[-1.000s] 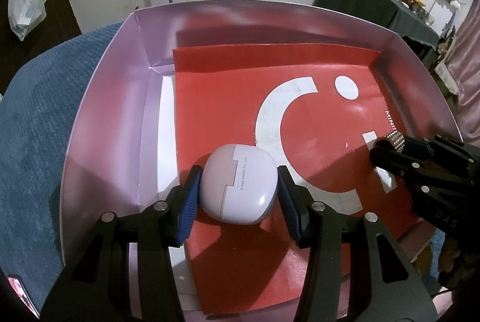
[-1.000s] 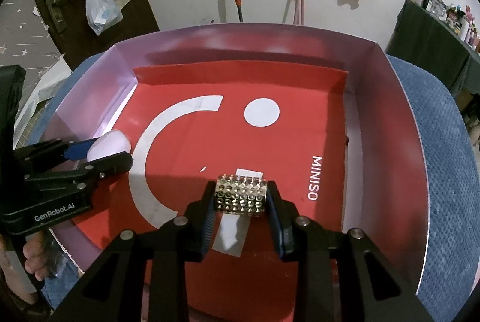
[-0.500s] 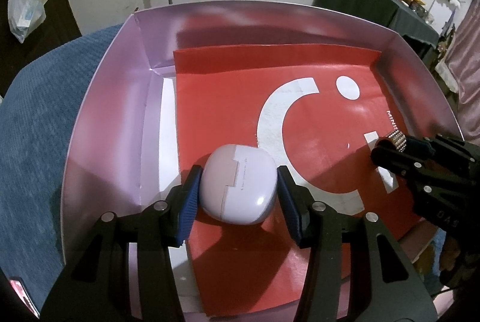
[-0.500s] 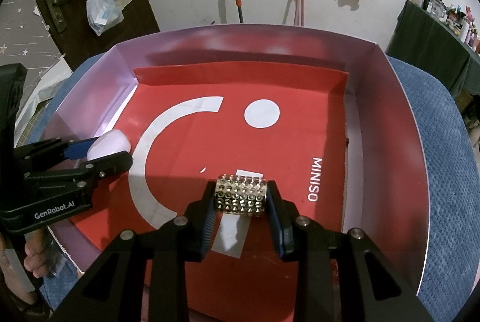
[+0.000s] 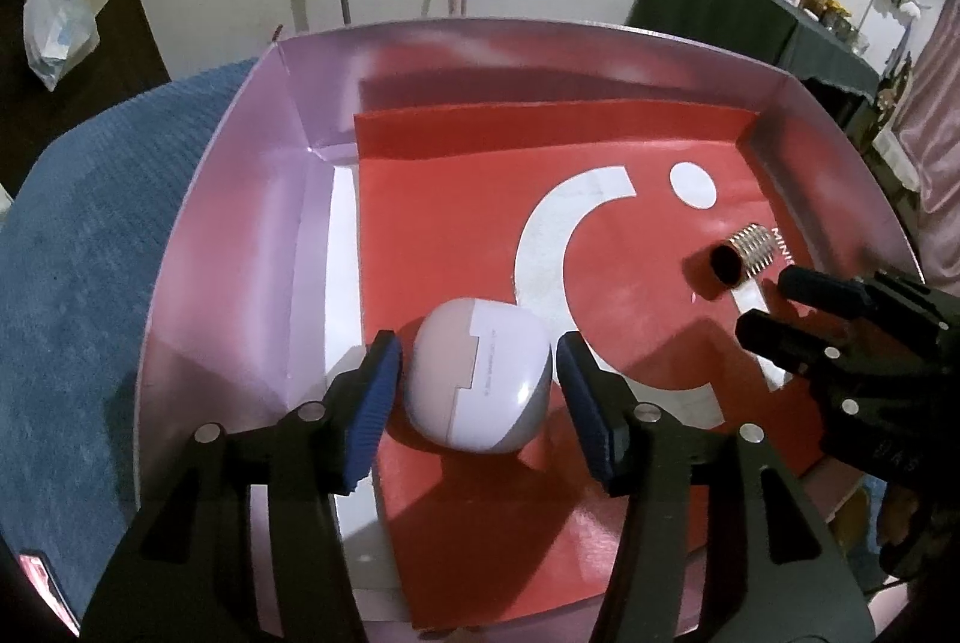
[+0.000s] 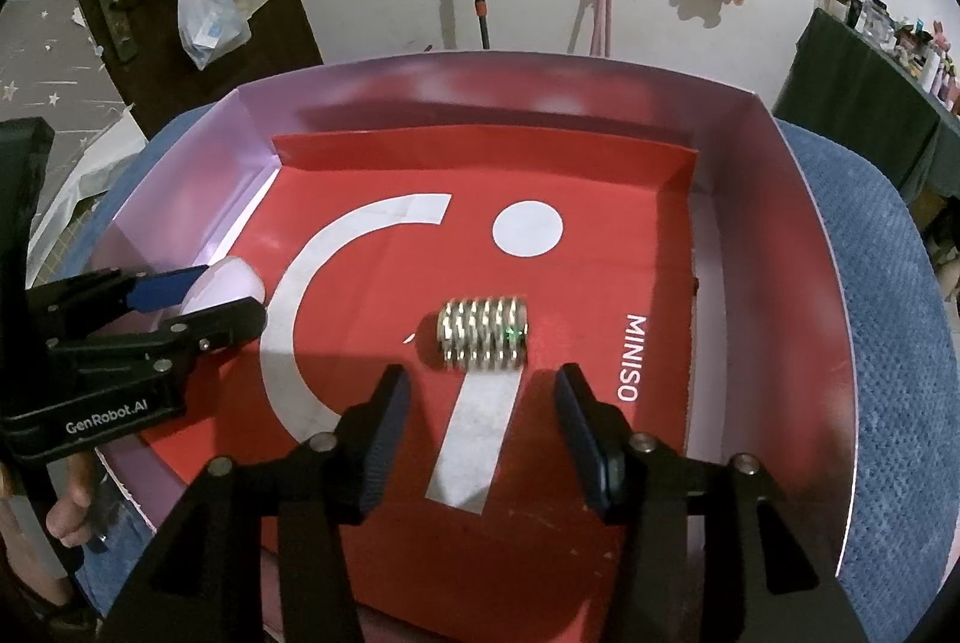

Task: Organize rigid objects
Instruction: 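Carry both held objects into the red box and open both tools, then withdraw both open tools from the box back toward the object cluster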

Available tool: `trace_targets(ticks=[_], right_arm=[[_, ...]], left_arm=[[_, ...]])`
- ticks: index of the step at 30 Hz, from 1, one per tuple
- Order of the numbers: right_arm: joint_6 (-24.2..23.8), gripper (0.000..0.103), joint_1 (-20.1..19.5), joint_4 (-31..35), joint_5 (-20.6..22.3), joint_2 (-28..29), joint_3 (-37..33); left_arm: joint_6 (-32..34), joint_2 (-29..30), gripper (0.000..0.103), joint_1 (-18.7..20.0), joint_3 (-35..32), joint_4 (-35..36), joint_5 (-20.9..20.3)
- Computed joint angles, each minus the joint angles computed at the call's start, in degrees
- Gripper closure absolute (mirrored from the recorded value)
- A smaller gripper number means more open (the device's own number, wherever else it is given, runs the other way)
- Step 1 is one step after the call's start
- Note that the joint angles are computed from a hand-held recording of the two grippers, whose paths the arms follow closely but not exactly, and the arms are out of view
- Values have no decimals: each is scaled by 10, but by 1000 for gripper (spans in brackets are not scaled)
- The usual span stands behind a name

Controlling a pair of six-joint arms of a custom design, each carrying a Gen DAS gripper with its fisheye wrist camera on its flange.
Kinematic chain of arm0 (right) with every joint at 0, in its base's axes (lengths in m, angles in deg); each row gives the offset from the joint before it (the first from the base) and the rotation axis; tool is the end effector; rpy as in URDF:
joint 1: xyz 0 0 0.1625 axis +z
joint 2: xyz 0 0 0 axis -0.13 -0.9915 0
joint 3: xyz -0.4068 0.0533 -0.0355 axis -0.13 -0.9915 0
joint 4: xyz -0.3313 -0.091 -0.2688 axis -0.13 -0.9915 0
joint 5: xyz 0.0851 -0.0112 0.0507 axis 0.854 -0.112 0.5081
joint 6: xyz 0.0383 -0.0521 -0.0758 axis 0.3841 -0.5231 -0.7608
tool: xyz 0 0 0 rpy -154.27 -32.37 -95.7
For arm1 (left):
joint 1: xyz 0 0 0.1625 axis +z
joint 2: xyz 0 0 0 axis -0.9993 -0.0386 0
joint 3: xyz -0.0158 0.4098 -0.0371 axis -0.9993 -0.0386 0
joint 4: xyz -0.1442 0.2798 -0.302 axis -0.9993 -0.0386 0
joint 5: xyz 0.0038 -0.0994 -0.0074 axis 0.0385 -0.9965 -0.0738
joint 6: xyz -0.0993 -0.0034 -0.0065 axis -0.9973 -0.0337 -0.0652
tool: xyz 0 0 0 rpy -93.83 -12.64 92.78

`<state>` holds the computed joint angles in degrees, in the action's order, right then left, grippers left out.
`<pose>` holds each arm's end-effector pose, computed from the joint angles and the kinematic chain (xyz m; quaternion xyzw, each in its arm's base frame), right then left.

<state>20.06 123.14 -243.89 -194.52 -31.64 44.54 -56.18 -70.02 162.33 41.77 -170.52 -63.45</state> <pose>0.3783 -0.6345 -0.0193 0.1178 -0.9120 0.2484 0.3045 -0.0082 -0.7184 0.3641 0.2813 0.9046 -0.1696 0.2718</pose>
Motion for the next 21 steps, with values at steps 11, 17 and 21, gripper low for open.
trace_targets(ticks=[11,17,21], right_arm=[[-27,33,17,-57,4,-15,30],[-33,23,25,-97,33,-36,64],[-45,14,36,-133,36,-44,84]], left_arm=[[36,-26,31,-16,49,-75,10],[40,-49,11,-20,68,-96,-11],[38,-65,11,-22,82,-102,-24]])
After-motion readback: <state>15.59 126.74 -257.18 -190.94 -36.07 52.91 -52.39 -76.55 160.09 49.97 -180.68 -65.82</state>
